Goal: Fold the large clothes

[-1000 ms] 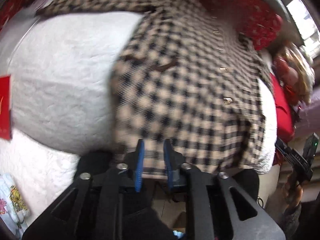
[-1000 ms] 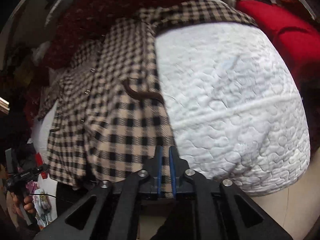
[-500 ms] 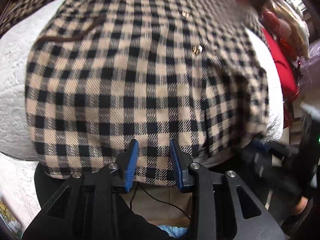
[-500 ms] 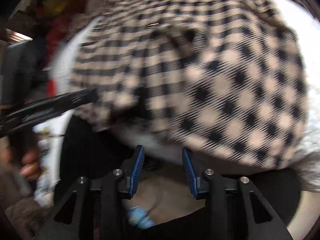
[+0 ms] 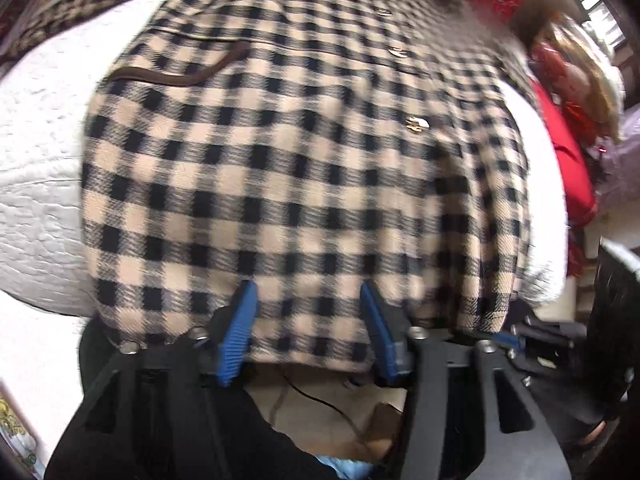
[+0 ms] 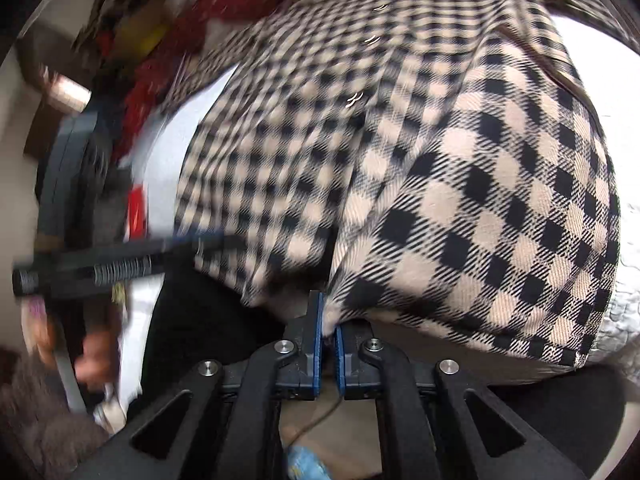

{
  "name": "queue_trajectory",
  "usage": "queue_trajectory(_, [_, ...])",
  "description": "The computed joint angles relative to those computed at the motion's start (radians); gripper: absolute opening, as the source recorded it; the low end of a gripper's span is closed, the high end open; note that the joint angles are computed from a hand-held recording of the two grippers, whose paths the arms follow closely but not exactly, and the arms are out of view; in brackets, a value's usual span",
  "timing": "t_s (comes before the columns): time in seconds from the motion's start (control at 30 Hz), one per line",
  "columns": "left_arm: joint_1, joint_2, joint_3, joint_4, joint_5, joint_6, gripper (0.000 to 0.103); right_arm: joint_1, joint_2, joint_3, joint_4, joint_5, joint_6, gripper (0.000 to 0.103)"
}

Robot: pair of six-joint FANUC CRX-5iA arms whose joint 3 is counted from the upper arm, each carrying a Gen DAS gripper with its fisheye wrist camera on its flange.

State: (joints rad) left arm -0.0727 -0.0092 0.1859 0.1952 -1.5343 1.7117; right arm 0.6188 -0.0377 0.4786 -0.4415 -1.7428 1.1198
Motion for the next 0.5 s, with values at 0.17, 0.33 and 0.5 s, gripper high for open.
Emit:
queue_trajectory(0.17, [0.042, -0.013, -0.028, 0.02, -0.03, -0.022, 0.053, -0.072, 0.013, -0.005, -0.08, -0.13, -0.075, 0.009])
queue_trajectory(0.33, [0.092, -0.046, -0.027, 0.038, -0.006, -0.046, 0.053, -0.168, -0.087, 0.009, 0.066, 0.009, -0.078, 0.06])
queue_trajectory(0.5, [0.021, 0.021, 0.023, 0.007, -0.01, -0.005, 0.053, -0.135, -0.085, -0.086, 0.319, -0.013, -0.182, 0.057])
